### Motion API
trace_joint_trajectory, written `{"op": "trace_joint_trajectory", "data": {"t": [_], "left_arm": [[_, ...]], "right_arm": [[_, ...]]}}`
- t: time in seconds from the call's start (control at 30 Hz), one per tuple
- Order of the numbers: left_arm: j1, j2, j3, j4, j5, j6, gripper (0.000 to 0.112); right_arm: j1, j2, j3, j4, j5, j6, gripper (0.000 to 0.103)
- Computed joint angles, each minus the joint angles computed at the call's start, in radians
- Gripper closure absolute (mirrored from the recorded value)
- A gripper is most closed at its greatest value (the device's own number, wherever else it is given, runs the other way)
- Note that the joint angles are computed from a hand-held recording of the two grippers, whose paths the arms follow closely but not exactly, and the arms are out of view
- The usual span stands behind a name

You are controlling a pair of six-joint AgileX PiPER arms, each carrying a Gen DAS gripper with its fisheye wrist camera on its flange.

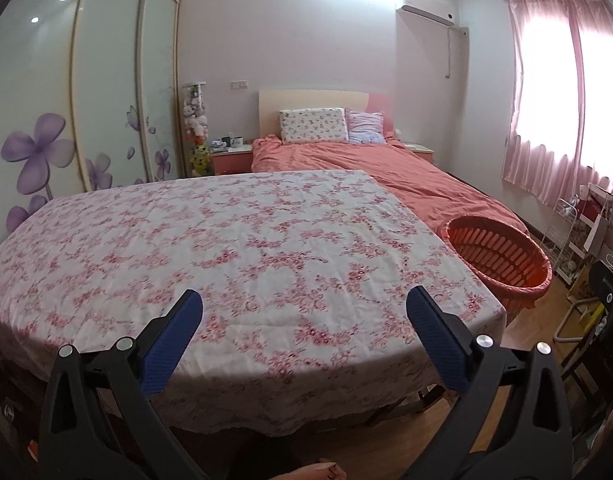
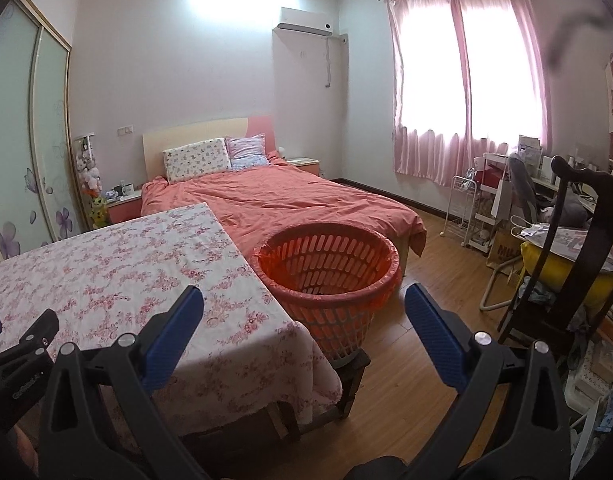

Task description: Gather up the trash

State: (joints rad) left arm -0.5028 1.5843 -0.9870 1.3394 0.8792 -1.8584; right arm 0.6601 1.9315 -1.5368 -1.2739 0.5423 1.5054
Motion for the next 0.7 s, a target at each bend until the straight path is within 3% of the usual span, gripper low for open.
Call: {"op": "trace_joint_trajectory", "data": {"t": [0.47,0.7], "left_arm": [[-0.053,-0.031,0.062,0.000,0.082,-0.064,0.012],[-0.068,-0.035,0.074,-0.009,0.106,-0.077,0.012]], "right_arm": [[0.074,0.024,0.000,-0.015,0.164,0.014,0.005],[0.090,0.032,0.008,-0.003,0.180,0.008,0.005]]}}
